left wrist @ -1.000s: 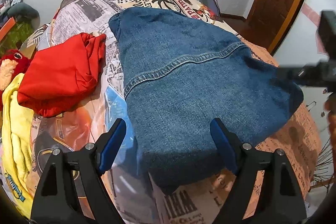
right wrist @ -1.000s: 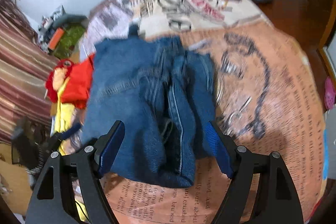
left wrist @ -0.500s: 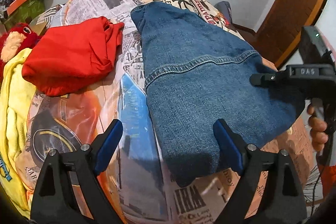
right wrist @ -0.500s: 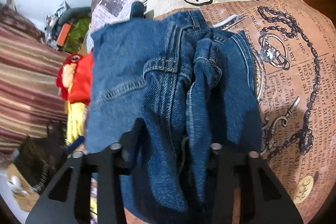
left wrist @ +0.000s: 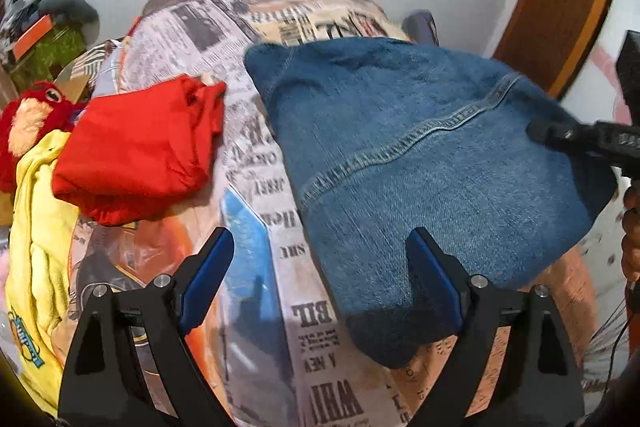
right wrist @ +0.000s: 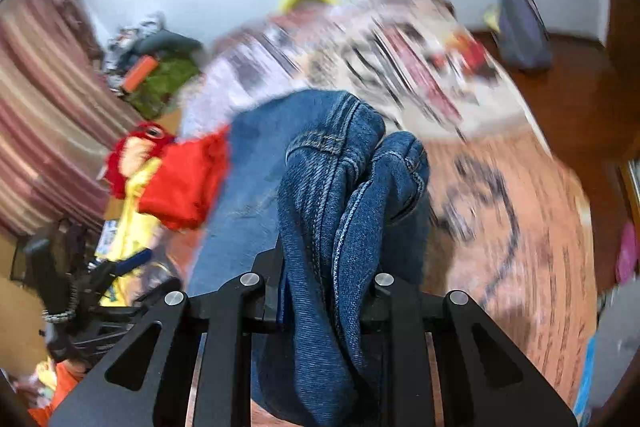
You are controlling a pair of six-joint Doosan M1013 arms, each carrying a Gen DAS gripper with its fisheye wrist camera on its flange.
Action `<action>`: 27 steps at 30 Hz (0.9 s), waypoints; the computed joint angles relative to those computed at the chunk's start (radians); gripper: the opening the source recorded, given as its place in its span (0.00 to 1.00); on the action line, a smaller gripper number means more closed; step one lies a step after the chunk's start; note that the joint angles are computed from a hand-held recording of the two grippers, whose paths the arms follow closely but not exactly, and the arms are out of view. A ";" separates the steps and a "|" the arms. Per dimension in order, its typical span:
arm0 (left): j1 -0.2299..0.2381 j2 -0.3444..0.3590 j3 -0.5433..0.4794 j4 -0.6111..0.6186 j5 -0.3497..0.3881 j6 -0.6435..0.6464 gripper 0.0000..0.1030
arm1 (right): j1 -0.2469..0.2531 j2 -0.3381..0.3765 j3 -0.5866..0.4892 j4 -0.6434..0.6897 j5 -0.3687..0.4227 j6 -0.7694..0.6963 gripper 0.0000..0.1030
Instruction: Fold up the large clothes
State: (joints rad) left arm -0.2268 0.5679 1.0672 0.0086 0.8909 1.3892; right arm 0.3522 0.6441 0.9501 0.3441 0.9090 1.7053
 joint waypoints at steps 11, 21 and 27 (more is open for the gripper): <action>-0.018 0.004 0.026 0.049 -0.025 0.050 0.91 | -0.006 -0.006 0.085 -0.032 0.009 0.017 0.34; -0.012 0.013 0.002 0.046 -0.039 0.087 0.91 | 0.007 -0.009 0.052 -0.160 0.021 -0.072 0.42; 0.047 0.093 -0.133 -0.183 0.099 0.132 0.91 | -0.013 0.002 0.037 -0.082 -0.011 -0.100 0.67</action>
State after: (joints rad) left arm -0.1795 0.6612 0.9344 -0.1742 0.9896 1.5208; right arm 0.3392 0.6458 0.9869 0.2624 0.8982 1.6057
